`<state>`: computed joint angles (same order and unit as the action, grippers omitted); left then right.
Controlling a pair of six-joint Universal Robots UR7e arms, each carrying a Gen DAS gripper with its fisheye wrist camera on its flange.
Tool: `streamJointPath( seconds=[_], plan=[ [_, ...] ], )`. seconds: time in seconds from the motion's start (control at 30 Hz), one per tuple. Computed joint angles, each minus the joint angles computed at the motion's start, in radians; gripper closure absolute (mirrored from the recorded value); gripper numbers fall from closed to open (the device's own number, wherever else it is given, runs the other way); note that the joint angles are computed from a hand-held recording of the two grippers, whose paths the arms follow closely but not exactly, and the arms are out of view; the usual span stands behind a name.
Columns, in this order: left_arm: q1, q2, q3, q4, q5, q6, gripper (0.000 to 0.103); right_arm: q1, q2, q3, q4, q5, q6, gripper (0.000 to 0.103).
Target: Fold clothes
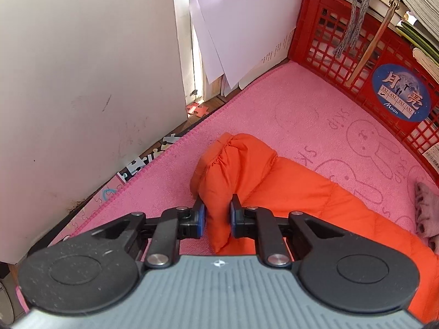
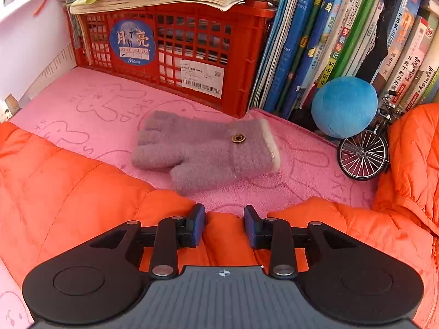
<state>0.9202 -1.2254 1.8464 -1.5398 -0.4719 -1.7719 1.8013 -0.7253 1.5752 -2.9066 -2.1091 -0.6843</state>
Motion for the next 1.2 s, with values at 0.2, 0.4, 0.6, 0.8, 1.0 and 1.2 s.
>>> streamJointPath(
  seconds=[0.2,0.4,0.6,0.8,1.0,1.2],
  plan=[
    [-0.060,0.030,-0.095,0.374,0.001,-0.217,0.042,-0.003,-0.122,0.102,-0.003,0.079,0.090,0.068],
    [-0.136,0.038,-0.087,0.369,0.024,-0.168,0.040,-0.022,-0.257,0.254,-0.049,0.016,0.059,0.062],
    [-0.216,0.139,0.004,-0.182,0.001,0.292,0.040,-0.076,-0.351,0.350,-0.074,-0.003,0.090,0.059],
    [-0.287,0.337,-0.016,-0.516,-0.161,0.558,0.040,-0.123,-0.498,0.446,-0.095,0.007,0.007,0.046],
    [-0.337,0.478,-0.095,-0.501,-0.268,0.632,0.040,-0.215,-0.707,0.531,-0.016,-0.020,-0.038,0.041],
    [-0.352,0.540,-0.212,-0.281,-0.309,0.533,0.040,-0.333,-0.858,0.579,0.013,-0.051,-0.063,0.031]
  ],
)
